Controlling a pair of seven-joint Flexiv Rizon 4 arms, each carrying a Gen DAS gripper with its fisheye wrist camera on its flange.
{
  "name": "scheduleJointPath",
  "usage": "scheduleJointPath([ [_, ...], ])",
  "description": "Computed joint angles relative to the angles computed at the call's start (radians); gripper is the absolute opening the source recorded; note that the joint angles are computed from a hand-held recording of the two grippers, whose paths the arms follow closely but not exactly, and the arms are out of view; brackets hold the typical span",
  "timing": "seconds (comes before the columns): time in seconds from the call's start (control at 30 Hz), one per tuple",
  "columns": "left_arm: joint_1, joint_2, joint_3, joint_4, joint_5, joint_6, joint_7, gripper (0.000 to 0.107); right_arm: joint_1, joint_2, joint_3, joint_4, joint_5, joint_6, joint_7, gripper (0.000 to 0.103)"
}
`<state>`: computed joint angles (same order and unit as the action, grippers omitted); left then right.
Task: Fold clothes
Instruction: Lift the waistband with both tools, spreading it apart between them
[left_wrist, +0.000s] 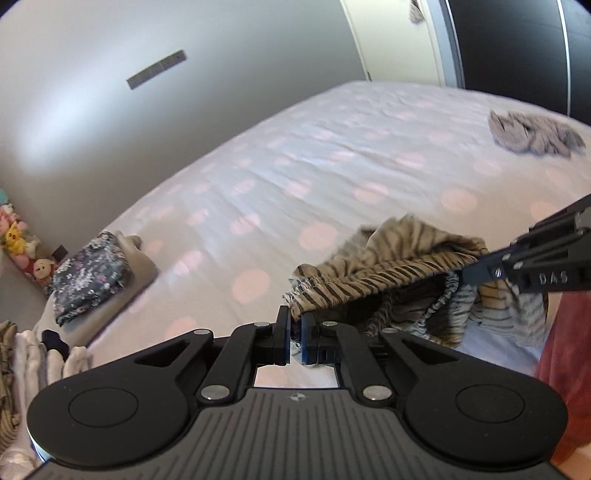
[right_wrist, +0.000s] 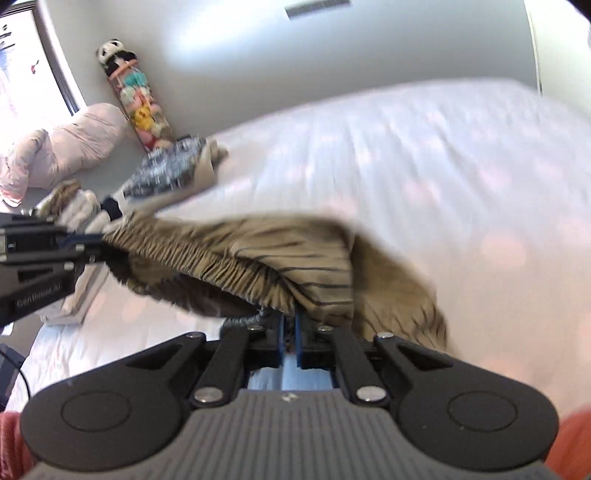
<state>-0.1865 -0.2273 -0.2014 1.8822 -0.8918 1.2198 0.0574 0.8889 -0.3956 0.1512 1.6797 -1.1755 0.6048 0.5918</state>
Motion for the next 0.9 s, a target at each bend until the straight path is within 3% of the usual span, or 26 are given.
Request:
scheduleJointPath([
  [0.13, -0.001, 0.038, 0.002, -0.043, -0.031, -0.069, -0.056, 0.003, 0.005, 0.041, -0.001, -0.029, -0.015, -0.107, -0.125, 0.007],
  [0.27, -0.018, 0.074, 0.019, -0.076, -0.06, -0.137, -0.091, 0.003, -0.015, 0.042, 0.002, -0.061, -0.016, -0.118, -0.192, 0.007],
  [0.53, -0.03, 0.024, 0.058, -0.083, 0.087, -0.169, -0.274, 0.003, -0.041, 0.054, 0.025, -0.035, 0.117, -0.198, -0.305, 0.008],
  [0.6, -0.021, -0.006, 0.056, -0.078, 0.111, -0.165, -0.313, 0.003, -0.077, 0.08, 0.04, 0.025, 0.161, -0.114, -0.251, 0.008],
  [0.77, 0.013, -0.062, 0.044, -0.05, 0.136, -0.14, -0.376, 0.003, -0.076, 0.093, 0.062, 0.081, 0.158, -0.019, -0.136, 0.015],
  [0.9, 0.034, -0.076, 0.025, -0.009, 0.13, -0.054, -0.358, 0.004, -0.048, 0.06, 0.06, 0.079, 0.113, 0.104, -0.037, 0.042],
])
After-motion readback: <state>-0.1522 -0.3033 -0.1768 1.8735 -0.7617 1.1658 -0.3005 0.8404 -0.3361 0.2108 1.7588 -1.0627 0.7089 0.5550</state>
